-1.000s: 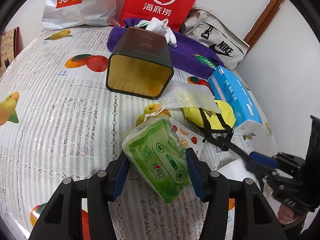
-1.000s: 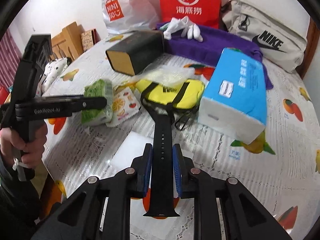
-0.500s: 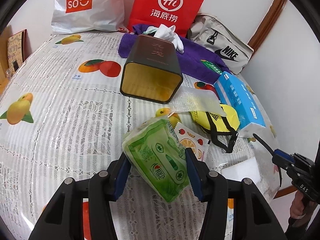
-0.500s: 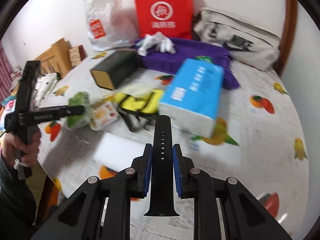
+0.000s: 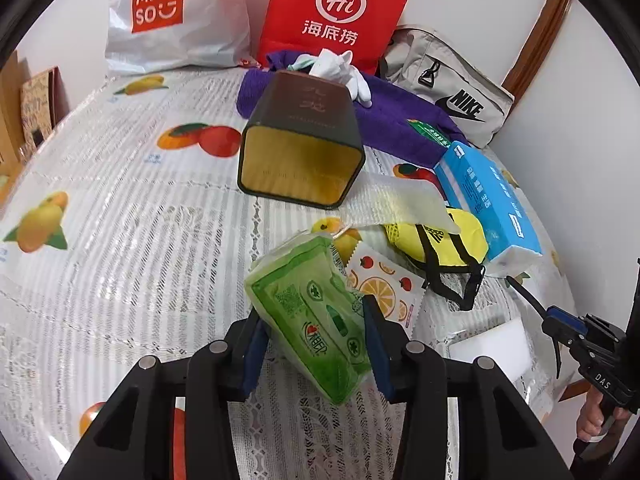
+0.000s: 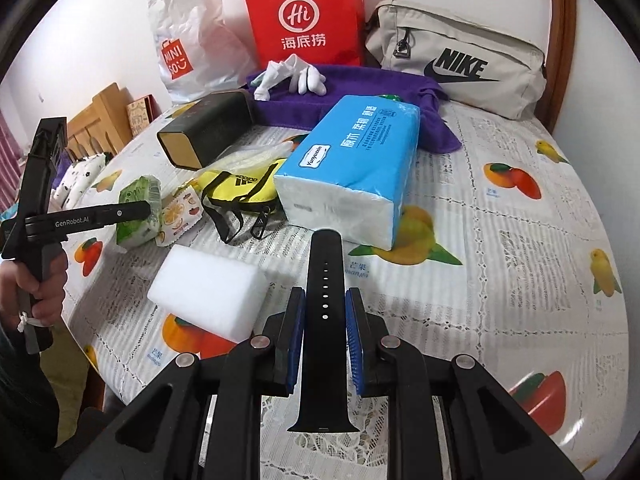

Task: Organize soft objects
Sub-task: 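Carry the wipes pack with the left gripper while the right gripper carries the strap toward the towel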

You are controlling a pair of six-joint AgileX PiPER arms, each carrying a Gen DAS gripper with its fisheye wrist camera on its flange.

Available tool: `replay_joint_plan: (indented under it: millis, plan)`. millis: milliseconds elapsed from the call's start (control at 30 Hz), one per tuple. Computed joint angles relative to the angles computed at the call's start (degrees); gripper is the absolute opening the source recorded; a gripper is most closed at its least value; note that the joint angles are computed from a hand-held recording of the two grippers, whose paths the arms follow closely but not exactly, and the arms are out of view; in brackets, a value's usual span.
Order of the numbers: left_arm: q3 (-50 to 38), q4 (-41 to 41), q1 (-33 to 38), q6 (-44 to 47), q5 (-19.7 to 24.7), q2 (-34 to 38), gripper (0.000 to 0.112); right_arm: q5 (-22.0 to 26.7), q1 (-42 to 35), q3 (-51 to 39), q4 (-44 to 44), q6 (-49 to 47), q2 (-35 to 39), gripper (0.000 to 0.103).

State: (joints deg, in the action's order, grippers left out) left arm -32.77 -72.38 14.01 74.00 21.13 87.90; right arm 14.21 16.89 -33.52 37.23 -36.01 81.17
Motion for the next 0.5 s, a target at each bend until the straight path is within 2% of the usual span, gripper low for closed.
replay_joint_plan:
  millis: [100, 200, 500]
  plan:
    - [-0.3, 3.9, -0.7, -5.0, -0.3, -1.8, 0.039, 1.1, -1.3, 0.0, 6.7, -7.4, -0.1, 0.02]
    - [-0.8, 6.9, -0.8, -8.5, 0.2, -3.3, 0.039, 2.3, -2.1, 0.1, 9.0, -10.6, -0.9, 0.02]
    - [-3.5, 17.6, -2.1, -21.4, 1.3, -6.6, 0.039, 7.0, -4.0, -0.3, 7.9, -11.7, -5.4, 0.02]
